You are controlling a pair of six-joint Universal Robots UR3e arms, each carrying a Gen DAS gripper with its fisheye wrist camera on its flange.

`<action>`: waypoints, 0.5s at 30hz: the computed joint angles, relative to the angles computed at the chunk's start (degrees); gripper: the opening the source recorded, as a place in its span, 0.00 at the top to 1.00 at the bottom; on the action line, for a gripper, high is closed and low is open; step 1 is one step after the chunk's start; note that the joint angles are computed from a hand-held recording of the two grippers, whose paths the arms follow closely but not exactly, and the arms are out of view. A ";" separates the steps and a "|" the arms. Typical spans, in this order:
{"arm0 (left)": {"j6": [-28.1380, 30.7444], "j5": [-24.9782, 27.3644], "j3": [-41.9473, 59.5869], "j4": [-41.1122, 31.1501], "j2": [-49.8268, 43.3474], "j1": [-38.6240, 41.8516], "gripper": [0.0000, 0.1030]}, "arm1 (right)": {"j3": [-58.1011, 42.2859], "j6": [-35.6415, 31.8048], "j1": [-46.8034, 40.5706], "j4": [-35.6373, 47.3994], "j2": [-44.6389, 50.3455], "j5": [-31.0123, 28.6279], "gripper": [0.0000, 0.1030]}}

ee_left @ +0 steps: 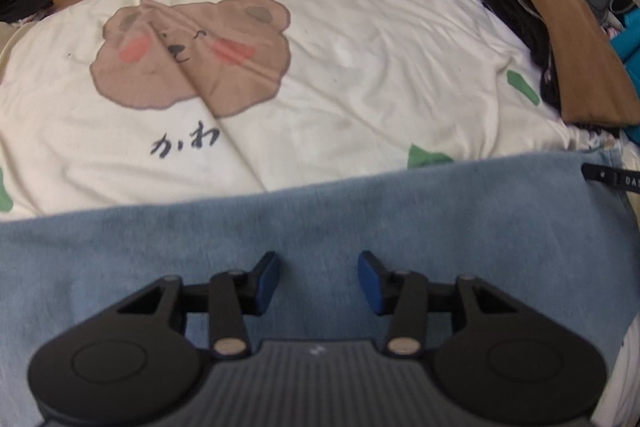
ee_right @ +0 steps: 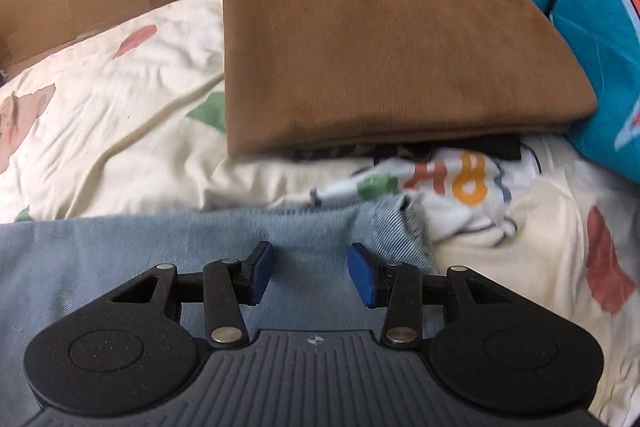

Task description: Fold clothes

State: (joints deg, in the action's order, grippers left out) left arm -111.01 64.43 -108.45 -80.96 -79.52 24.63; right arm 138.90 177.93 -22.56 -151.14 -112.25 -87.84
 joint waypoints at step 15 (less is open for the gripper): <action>-4.16 -0.57 -0.77 5.60 -1.62 -3.08 0.55 | -6.01 -0.97 -5.60 6.75 -2.50 1.67 0.88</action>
State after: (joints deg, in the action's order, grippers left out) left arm -115.17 63.86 -109.22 -75.35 -81.14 21.55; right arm 132.89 176.96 -28.15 -144.39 -114.75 -86.17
